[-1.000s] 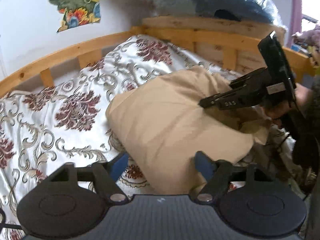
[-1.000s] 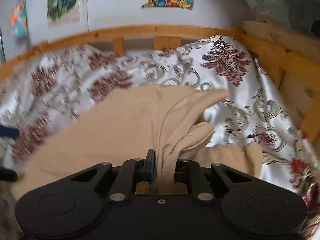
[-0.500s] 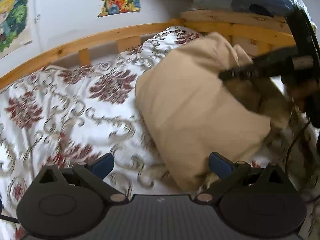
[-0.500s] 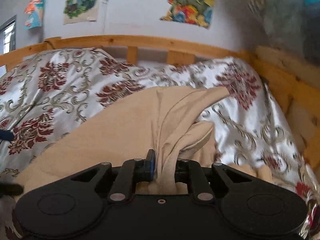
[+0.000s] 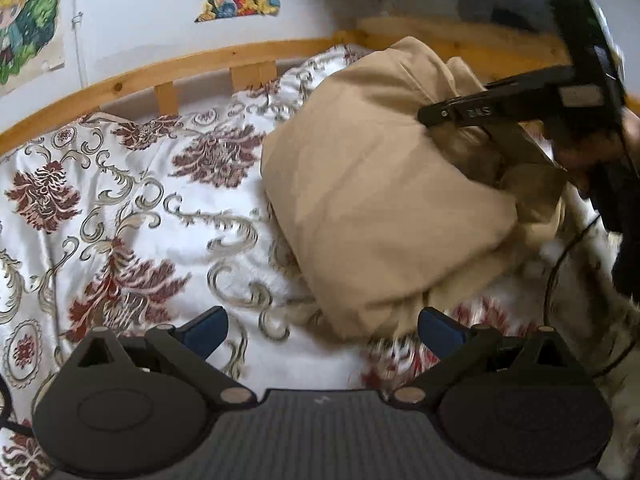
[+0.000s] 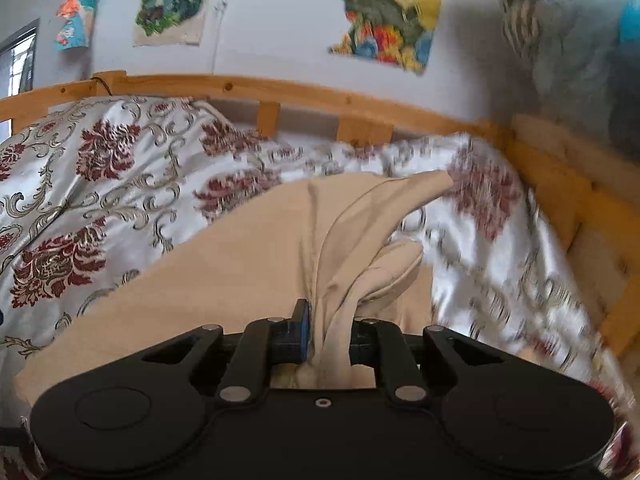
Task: Fold large clothes
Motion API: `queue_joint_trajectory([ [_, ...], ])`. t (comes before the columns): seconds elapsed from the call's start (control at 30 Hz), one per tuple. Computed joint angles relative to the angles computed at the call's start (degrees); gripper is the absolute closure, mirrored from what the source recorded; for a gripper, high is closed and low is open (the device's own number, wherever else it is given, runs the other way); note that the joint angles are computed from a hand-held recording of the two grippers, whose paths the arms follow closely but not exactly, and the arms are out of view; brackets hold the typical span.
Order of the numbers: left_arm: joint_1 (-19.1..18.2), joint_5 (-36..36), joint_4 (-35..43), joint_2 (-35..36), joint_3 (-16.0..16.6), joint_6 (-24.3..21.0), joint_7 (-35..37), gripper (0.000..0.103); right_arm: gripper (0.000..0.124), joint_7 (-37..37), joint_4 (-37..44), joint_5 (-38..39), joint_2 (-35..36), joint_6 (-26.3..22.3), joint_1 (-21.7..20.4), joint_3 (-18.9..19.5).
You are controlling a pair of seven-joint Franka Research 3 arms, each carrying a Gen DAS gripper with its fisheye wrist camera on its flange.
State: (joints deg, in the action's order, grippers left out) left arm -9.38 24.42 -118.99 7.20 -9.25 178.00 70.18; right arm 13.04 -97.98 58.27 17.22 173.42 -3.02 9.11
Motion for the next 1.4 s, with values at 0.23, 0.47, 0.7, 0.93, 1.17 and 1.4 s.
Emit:
queue_joint_trajectory([
  [0.23,6.5,-12.2,6.4,4.2,-7.5,1.7,7.2,0.001,0.110,-19.1,-2.4,11.0,-2.9,10.3,-0.1,2.6],
  [0.47,16.8,-30.6,18.5,14.4,-22.1,-6.7,22.6,0.001,0.111,4.7,-3.6,-5.7,1.4,12.4,8.5,-11.9],
  [0.7,15.0,-39.0,31.1,23.4,-21.7,-20.7,25.7,0.000,0.102,10.7,-3.3,-11.8,4.8,11.5,7.4,-12.3],
  [0.93,10.2,-42.4,33.4,26.0,-16.7,-22.3,25.4,0.000,0.046,17.0,-6.5,-14.4,1.9,17.5,7.3,-12.5],
  [1.17,6.6,-39.9,34.3,26.0,-13.1,-21.7,22.9,0.000,0.041,21.9,0.7,-25.3,7.6,24.0,7.7,-11.6],
  [1.4,7.7,-40.7,35.0,26.7,-14.2,-22.6,24.7,0.000,0.084,29.4,24.9,-38.2,23.2,-1.3,4.9,-11.1],
])
